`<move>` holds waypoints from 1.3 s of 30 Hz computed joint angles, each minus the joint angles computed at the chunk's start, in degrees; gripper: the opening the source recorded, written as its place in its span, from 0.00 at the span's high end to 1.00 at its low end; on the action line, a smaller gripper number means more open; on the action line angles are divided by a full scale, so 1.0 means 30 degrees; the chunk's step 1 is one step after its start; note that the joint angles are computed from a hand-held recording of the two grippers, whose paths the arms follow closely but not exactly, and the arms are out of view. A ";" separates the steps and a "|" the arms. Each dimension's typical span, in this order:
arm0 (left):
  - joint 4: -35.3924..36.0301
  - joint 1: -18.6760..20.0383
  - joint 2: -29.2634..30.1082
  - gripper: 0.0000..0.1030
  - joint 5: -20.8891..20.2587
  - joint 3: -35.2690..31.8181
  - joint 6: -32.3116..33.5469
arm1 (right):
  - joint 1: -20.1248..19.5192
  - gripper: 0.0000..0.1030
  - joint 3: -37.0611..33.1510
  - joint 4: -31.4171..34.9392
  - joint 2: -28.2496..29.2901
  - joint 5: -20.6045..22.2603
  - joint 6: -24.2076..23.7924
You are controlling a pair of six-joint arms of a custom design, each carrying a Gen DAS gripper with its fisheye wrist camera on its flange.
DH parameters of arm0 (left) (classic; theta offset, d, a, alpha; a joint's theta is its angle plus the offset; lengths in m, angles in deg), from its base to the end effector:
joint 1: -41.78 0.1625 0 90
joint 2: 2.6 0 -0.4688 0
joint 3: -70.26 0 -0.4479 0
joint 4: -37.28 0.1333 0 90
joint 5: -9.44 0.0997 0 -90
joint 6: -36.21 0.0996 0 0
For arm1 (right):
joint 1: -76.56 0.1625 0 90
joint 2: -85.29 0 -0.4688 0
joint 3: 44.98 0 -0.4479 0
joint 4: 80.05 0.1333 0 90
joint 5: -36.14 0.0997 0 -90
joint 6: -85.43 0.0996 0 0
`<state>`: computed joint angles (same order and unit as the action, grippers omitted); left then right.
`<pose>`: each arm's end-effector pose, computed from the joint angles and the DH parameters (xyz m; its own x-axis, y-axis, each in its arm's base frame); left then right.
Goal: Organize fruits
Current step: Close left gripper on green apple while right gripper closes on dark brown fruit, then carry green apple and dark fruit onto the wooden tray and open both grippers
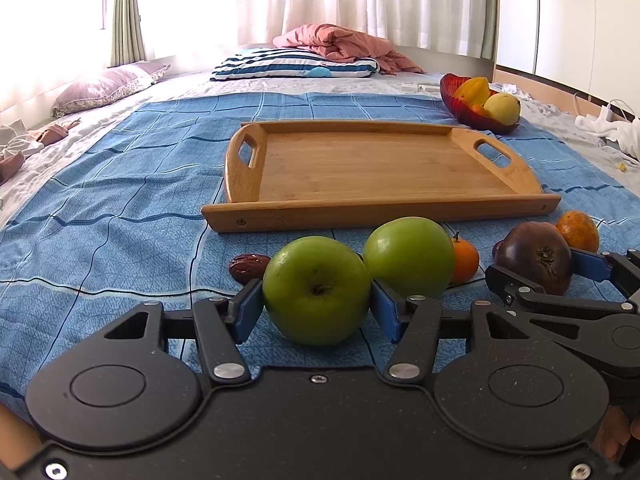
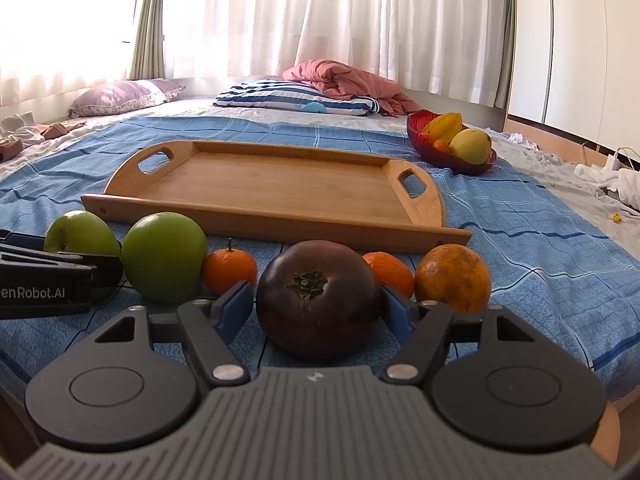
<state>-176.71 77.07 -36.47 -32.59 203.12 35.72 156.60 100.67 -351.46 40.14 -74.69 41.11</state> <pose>-0.2376 -0.4221 -0.0369 -0.6493 0.3606 -0.6696 0.7342 0.5267 -0.4284 0.0347 -0.3682 0.1382 -0.6342 0.2544 0.7301 -0.5812 0.4659 -0.6672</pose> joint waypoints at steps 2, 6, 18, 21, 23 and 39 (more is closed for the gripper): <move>-0.0089 -0.0023 0.0044 0.46 0.0022 0.0005 0.0098 | 0.0014 0.27 -0.0010 -0.0013 -0.0003 -0.0036 -0.0028; -0.0198 -0.0050 0.0054 0.46 -0.0027 0.0055 -0.0053 | 0.0001 0.30 0.0000 -0.0022 -0.0025 -0.0031 -0.0029; -0.0435 -0.0282 0.0049 0.46 0.0141 0.0239 -0.0033 | -0.0272 0.35 0.0417 0.0582 -0.0675 0.0435 0.0893; -0.0200 -0.0248 -0.0128 0.46 0.0085 0.0255 -0.0292 | -0.0409 0.35 0.0608 0.1034 -0.1039 0.0675 0.1186; -0.0083 -0.0281 -0.0210 0.46 0.0142 0.0261 -0.0399 | -0.0473 0.35 0.0723 0.1263 -0.1236 0.0854 0.1341; -0.0922 -0.0549 -0.0484 0.46 0.0237 -0.0099 0.0811 | -0.0917 0.35 0.1609 0.2783 -0.2655 0.2881 0.2624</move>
<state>-179.48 75.42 -37.92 -31.88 202.82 38.16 153.85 105.50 -343.11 32.17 -66.05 48.98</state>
